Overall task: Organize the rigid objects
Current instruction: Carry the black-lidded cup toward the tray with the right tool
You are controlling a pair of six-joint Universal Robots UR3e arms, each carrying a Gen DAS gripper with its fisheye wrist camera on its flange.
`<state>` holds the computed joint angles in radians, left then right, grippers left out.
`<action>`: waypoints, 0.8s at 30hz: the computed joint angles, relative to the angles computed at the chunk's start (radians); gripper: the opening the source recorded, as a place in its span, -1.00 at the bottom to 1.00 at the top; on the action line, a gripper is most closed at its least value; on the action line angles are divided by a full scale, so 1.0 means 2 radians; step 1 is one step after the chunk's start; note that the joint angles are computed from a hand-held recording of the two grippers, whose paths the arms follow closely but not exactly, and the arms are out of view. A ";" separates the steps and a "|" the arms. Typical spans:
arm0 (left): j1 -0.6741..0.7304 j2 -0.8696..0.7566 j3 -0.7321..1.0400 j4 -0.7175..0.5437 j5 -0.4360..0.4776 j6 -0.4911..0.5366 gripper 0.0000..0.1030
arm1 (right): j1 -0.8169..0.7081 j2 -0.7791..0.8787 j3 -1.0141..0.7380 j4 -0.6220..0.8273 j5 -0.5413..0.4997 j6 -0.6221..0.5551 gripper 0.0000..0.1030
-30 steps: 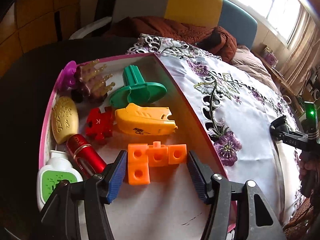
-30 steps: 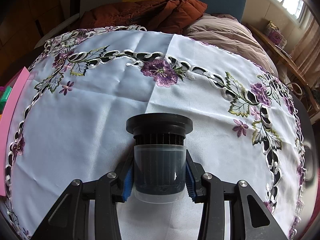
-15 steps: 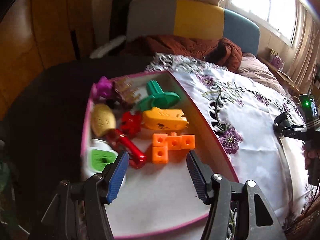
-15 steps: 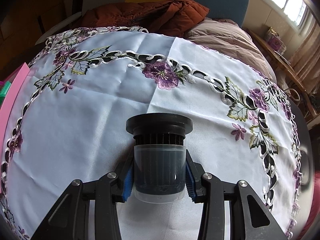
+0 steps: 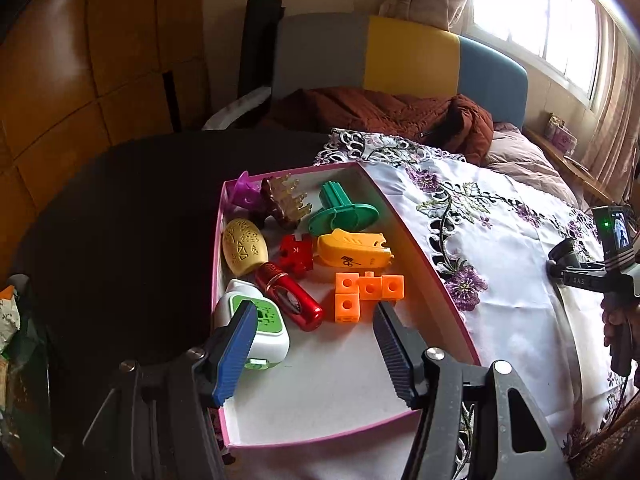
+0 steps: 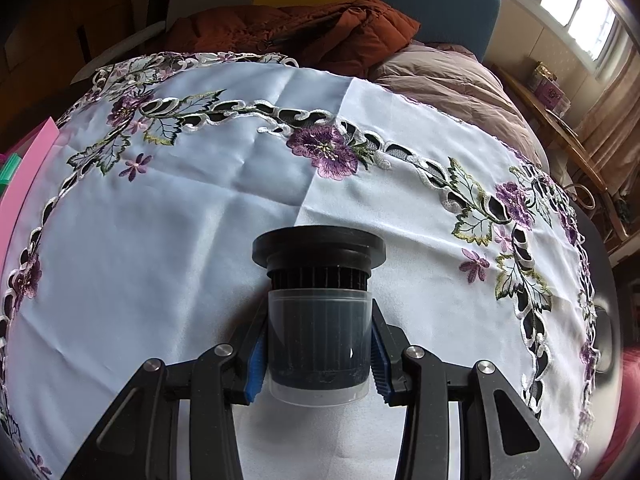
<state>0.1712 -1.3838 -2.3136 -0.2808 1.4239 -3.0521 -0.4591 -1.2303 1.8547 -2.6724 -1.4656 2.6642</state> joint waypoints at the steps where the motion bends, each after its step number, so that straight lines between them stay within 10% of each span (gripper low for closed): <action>1: 0.002 0.003 -0.003 -0.001 -0.002 0.000 0.18 | 0.001 0.000 0.000 0.001 -0.001 0.001 -0.17; 24: 0.066 0.050 -0.044 -0.018 -0.045 0.021 0.18 | 0.072 -0.161 0.074 0.055 0.130 0.046 -0.17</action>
